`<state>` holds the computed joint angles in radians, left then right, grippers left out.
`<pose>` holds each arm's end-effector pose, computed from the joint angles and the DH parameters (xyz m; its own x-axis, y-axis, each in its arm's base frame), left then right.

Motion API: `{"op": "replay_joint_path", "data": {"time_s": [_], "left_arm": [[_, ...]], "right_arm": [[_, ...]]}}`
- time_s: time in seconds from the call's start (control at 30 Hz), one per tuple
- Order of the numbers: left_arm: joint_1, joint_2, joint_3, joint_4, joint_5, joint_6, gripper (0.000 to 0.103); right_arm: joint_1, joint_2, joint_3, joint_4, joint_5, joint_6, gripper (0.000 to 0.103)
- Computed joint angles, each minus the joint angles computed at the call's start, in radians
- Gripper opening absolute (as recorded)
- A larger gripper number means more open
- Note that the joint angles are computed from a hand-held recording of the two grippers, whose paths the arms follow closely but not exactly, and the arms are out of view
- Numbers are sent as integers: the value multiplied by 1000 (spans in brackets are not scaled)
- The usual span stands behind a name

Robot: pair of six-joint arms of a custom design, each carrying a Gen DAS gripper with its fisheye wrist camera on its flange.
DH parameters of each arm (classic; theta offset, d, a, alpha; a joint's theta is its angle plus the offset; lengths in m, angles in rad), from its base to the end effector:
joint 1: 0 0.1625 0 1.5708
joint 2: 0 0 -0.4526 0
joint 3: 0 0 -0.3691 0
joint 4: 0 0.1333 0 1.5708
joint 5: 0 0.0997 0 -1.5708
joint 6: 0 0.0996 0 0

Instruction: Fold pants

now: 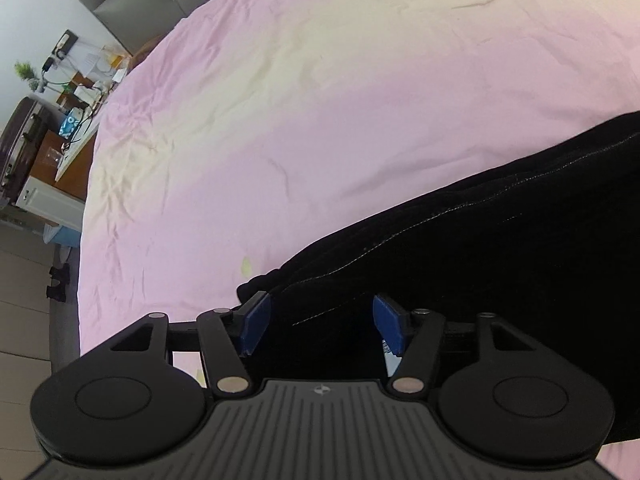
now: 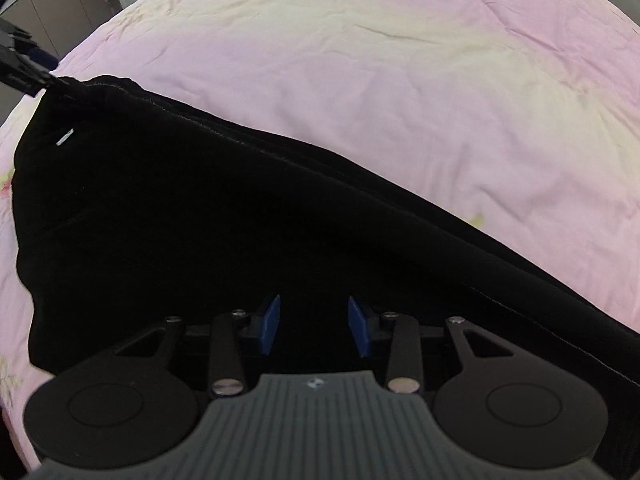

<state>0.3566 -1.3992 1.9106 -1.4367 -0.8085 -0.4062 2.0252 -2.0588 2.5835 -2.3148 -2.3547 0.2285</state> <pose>-0.3375 -0.3414 0.3103 -0.1701 0.6457 -0.7445 0.7417 0.5813 0.3347 0.1531 -0.1699 0.3302 -0.7825 0.0303 0.6219 -0.2579 0.8934 -0.3680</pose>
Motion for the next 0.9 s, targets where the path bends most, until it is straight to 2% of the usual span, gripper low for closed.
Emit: {"op": "replay_joint_path", "data": {"time_s": [0.07,0.17,0.27,0.37,0.43,0.53,0.67,0.77,0.83,0.9], "left_arm": [[-2,-45,5,11,6,-12,70],[-6,-111,26,34,10,-38,70],[2,-168,51,40,6,-54,70],[26,-214,62,41,-9,-91,70],[39,-244,71,28,-20,-106,70],[53,-285,82,15,-37,-122,70],[53,-351,124,-57,-28,-96,70],[72,-357,158,-169,-17,-54,68],[91,-333,183,-279,6,-18,59],[118,-287,186,-347,29,-40,46]], "right_arm": [[-34,118,22,-190,-31,-37,33],[-96,248,13,-405,-44,-112,32],[-139,360,-10,-525,-52,-111,32],[-153,440,-25,-598,-78,-100,33],[-150,466,-37,-599,-95,-72,33],[-101,476,-47,-563,-125,-35,33],[0,376,-58,-352,-98,91,33],[72,373,-76,-218,-97,154,33],[109,377,-81,-173,-113,186,33],[111,409,-81,-214,-125,179,33]]}}
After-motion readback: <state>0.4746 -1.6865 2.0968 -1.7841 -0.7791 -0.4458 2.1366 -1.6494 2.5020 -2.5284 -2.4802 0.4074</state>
